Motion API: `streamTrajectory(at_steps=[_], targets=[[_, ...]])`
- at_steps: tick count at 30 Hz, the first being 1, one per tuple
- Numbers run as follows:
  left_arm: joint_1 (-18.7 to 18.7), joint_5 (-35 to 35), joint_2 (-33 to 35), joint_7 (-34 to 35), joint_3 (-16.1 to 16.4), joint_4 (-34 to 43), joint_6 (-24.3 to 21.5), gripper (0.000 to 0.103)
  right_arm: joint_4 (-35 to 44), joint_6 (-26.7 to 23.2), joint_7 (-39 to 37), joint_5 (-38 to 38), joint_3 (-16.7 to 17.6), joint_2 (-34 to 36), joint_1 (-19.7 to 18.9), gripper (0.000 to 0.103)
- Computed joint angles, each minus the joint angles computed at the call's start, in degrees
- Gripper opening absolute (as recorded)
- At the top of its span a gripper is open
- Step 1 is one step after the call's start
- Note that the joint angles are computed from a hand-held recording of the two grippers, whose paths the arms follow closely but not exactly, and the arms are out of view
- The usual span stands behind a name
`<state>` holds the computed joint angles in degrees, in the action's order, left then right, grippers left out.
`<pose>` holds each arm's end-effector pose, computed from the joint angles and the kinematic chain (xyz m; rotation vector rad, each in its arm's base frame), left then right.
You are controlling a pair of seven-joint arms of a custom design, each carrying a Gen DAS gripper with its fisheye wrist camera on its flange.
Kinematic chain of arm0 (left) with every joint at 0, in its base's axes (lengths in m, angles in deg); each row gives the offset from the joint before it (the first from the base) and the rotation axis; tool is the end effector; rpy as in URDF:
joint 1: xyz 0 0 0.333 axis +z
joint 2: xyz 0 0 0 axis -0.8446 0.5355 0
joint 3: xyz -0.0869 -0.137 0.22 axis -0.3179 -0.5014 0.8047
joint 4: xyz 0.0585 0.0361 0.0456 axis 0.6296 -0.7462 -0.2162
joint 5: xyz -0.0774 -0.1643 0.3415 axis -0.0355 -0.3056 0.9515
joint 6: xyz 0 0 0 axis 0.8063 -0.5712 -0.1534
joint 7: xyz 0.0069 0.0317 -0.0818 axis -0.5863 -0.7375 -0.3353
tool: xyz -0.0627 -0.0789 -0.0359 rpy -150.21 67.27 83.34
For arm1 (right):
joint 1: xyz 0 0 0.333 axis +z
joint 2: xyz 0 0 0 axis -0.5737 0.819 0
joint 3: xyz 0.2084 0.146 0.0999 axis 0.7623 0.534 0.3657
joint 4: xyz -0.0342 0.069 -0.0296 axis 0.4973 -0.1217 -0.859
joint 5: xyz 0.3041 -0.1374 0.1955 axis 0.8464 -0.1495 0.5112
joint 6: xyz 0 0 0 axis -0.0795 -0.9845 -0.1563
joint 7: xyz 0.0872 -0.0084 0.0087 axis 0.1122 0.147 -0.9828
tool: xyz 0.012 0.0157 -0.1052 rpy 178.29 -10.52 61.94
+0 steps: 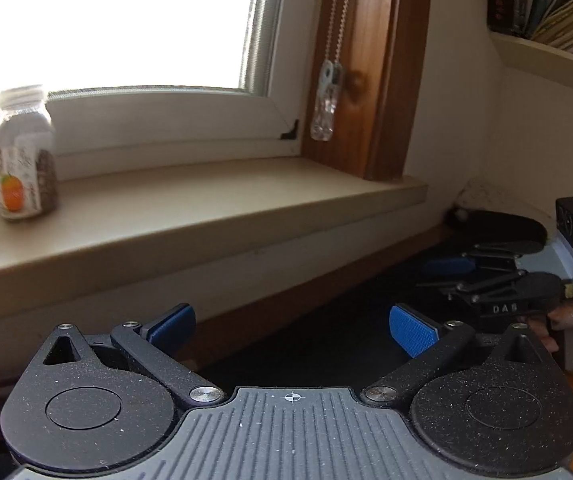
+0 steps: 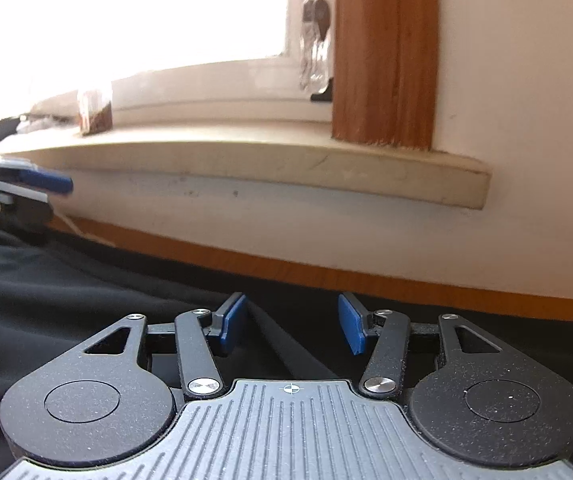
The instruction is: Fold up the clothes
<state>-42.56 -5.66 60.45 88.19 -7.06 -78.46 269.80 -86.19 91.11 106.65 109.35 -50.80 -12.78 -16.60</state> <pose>0.6659 -0.1225 0.4591 -1.4735 1.7459 -1.1903 0.7233 0.3309 0.4423 -1.9100 0.7323 -0.4362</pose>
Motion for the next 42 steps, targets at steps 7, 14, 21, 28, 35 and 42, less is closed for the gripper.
streamTrajectory(at_steps=[7,14,21,28,35,42], targets=[[1.74,-1.52,1.29,2.62,-2.16,0.23,-1.97,0.103,-0.65,0.62,-0.97,6.54,3.9,-0.45,-3.1,0.083],[4.22,-5.7,1.59,6.93,-5.55,0.27,-3.74,0.103,-20.79,18.86,-12.16,18.74,10.35,-12.69,-8.84,0.103],[1.09,-7.88,1.0,8.11,-2.3,0.79,-4.52,0.103,-39.36,27.51,-15.85,27.24,14.26,-25.52,-17.08,0.103],[-1.81,-7.83,0.33,7.9,0.98,0.58,-3.94,0.103,-57.78,22.91,-0.12,16.56,-1.68,-40.94,-11.12,0.06],[-4.71,-7.03,-0.3,6.78,4.38,0.54,-4.8,0.103,-67.5,24.8,-0.37,15.18,-6.39,-47.22,-10.6,0.046],[-7.94,-5.96,0.0,4.81,7.98,1.77,-5.67,0.103,-71.71,23.13,-11.77,24.07,-7.57,-50.61,-11.86,0.047]])
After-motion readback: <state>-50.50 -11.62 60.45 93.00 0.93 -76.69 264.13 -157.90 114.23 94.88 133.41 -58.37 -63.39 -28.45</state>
